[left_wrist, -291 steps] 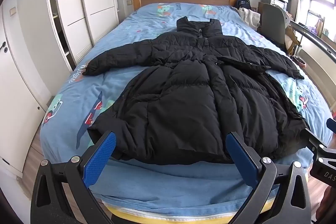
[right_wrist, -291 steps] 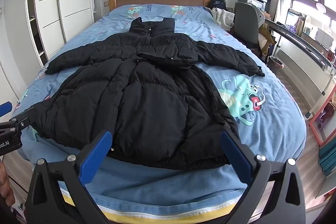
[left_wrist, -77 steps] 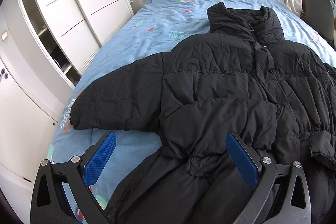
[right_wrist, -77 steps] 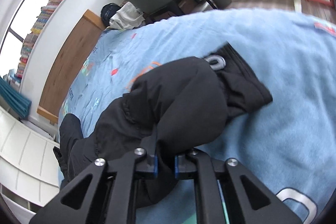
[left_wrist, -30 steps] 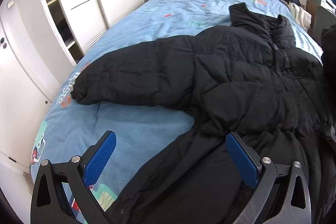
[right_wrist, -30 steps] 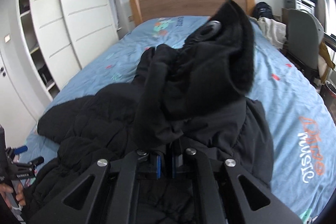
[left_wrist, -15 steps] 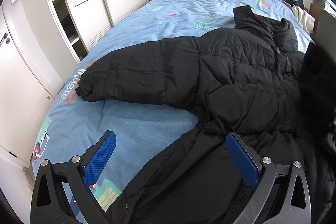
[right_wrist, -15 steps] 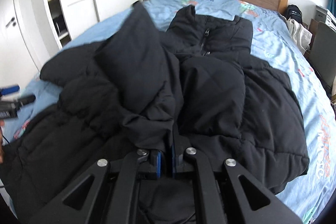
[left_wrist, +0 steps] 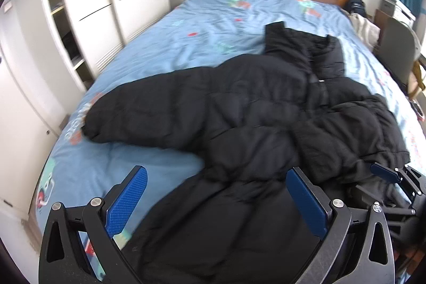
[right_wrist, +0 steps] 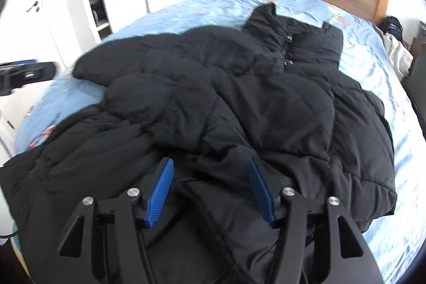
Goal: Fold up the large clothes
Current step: 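Release the sleeve onto the jacket body with the right tool, then grasp the other sleeve cuff with the left tool and lift it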
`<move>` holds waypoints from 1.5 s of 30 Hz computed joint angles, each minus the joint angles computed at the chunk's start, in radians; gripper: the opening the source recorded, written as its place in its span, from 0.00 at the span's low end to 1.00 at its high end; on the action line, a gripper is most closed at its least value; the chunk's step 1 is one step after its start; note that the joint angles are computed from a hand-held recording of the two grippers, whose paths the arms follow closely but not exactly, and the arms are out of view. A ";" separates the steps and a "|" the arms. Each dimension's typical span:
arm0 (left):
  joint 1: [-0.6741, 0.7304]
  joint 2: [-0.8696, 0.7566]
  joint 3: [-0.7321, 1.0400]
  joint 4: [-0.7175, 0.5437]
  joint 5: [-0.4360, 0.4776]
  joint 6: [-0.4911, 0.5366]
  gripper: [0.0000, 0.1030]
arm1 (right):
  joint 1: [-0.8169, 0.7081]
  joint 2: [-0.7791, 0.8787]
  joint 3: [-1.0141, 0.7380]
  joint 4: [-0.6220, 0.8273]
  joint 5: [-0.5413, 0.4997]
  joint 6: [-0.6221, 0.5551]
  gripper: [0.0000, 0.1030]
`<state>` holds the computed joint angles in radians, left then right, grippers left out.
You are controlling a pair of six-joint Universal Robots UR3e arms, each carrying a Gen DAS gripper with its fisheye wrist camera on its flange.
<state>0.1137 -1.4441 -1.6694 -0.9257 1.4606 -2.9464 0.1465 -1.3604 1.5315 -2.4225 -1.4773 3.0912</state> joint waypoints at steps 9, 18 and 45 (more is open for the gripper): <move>-0.312 -0.359 0.308 0.001 -0.013 -0.163 0.99 | -0.259 -0.219 0.140 0.014 -0.033 -0.032 0.55; -0.440 -0.775 0.611 0.049 0.042 -0.301 0.99 | -0.385 -0.081 0.165 -0.120 0.037 -0.023 0.55; 0.359 -0.421 0.177 -0.003 -0.253 0.009 0.99 | -0.179 -0.315 0.165 0.121 -0.266 0.233 0.55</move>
<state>0.4731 -1.8653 -1.4925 -0.9292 1.2077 -2.9370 -0.0328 -1.6754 1.6964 -2.3012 -1.7430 3.3246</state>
